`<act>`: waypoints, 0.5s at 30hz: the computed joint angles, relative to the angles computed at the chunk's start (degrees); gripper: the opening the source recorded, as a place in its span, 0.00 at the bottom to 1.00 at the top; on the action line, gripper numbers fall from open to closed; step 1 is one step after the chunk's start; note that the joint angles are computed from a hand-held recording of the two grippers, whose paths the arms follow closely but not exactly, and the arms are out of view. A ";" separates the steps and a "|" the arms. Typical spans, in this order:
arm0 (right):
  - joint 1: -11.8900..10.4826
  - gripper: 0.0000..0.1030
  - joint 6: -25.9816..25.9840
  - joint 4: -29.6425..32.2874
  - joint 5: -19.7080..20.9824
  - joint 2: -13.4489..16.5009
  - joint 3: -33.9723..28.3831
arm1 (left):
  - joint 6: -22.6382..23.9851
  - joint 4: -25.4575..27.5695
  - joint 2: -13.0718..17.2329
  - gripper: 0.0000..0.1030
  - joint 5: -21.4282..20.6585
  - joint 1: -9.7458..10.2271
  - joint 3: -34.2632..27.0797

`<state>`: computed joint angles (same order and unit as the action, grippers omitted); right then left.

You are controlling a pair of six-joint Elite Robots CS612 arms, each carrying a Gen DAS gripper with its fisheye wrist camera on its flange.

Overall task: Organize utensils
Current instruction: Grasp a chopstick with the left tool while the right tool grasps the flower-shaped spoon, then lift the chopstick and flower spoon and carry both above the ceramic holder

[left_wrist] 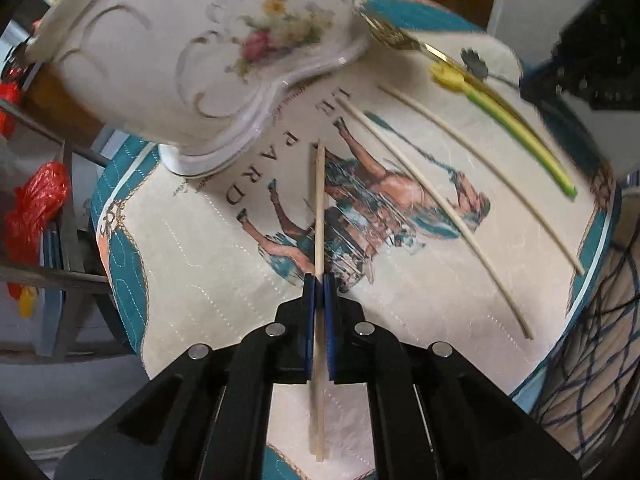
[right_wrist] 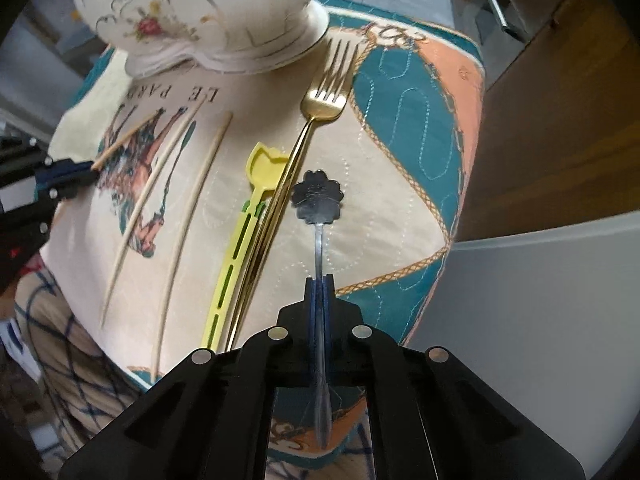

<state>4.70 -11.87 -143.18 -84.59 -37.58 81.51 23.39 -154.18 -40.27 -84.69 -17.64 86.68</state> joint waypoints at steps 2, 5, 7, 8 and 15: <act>-0.93 0.04 0.78 -1.91 2.34 -0.05 0.42 | -1.86 -3.62 -0.64 0.04 -2.39 0.63 1.63; -2.00 0.04 1.99 -6.68 6.76 -0.94 2.53 | -4.55 -10.52 -1.80 0.04 -8.12 2.37 3.96; -2.29 0.04 2.34 -10.57 8.39 -1.59 3.94 | -7.23 -15.98 -2.58 0.04 -12.58 3.60 5.59; -2.41 0.04 2.41 -12.84 9.45 -1.95 4.72 | -7.90 -18.37 -2.78 0.04 -13.84 3.97 6.20; -3.73 0.04 5.83 -32.39 16.01 -3.57 10.85 | -16.56 -39.61 -2.69 0.04 -22.76 6.01 9.88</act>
<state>0.97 -6.03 -175.57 -68.59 -41.15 92.37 6.83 -193.79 -42.96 -107.45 -11.63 96.56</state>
